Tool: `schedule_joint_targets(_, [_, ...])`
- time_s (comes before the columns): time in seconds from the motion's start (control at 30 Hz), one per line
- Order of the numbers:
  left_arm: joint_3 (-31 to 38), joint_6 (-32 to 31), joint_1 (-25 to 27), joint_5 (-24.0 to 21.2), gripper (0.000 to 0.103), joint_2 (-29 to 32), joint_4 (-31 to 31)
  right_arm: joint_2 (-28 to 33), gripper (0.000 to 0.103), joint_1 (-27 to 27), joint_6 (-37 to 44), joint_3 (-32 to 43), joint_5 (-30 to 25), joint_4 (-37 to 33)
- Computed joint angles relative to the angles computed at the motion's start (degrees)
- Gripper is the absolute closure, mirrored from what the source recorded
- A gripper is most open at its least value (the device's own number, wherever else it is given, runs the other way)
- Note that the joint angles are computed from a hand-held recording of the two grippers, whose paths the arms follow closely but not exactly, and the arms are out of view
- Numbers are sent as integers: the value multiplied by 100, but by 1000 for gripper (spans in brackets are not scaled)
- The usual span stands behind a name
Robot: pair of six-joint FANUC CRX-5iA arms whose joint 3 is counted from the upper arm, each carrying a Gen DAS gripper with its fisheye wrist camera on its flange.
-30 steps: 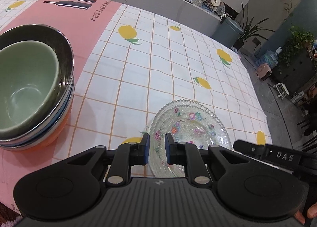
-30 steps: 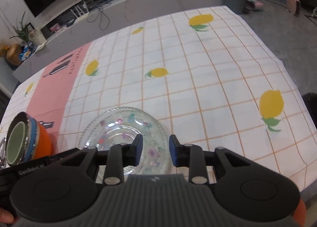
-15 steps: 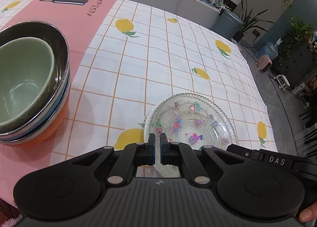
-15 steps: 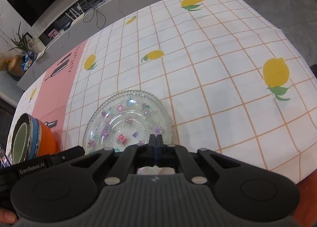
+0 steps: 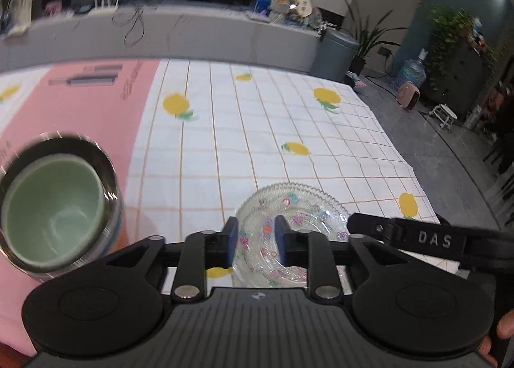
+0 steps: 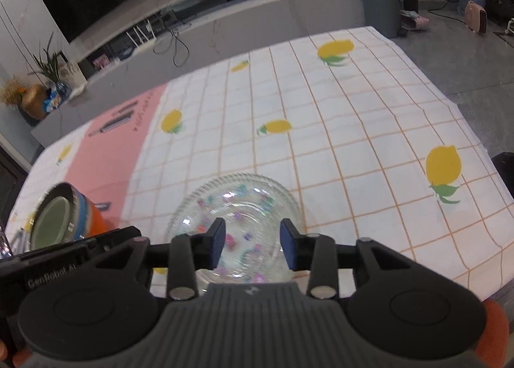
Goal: Organize plates and bowls
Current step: 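Move both tools to the nested bowl stack with the green bowl, then grasp the steel rim of the bowl stack with both tools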
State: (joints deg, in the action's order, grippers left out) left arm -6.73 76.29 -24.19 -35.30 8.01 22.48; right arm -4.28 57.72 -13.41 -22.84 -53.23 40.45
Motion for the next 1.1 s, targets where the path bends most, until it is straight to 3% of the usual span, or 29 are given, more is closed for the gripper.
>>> schedule_joint_targets(0.07, [37, -53, 31, -16, 51, -84, -79, 14, 47, 15, -77, 87, -15, 10])
schedule_joint_targets(0.1, [-28, -199, 78, 27, 43, -150, 52, 12, 45, 17, -124, 115, 10, 27])
schedule_joint_targets(0.23, [-356, -814, 377, 70, 32, -350, 993, 91, 36, 17, -150, 324, 152, -14])
schedule_joint_targets(0.4, [-97, -107, 774, -218, 30, -454, 458, 344, 34, -13, 40, 704, 333, -188])
schedule_joint_targets(0.53, [-56, -31, 1092, -253, 25, -579, 234, 625, 13, -3, -76, 960, 409, -42])
schedule_joint_targets(0.6, [-56, 87, 1257, -276, 24, -637, 98, 759, 12, -16, -35, 1100, 532, -57])
schedule_joint_targets(0.73, [-4, 470, 1553, -412, 24, -610, -96, 1134, 10, -104, 501, 1684, 647, -738])
schedule_joint_targets(0.97, [-317, 368, 1892, -341, 24, -580, 337, 1754, 8, -201, 960, 2580, 632, -1617])
schedule_joint_targets(1.1, [-582, 253, 2133, -552, 24, -397, 1302, 2051, 8, -264, 1349, 3073, 498, -2103])
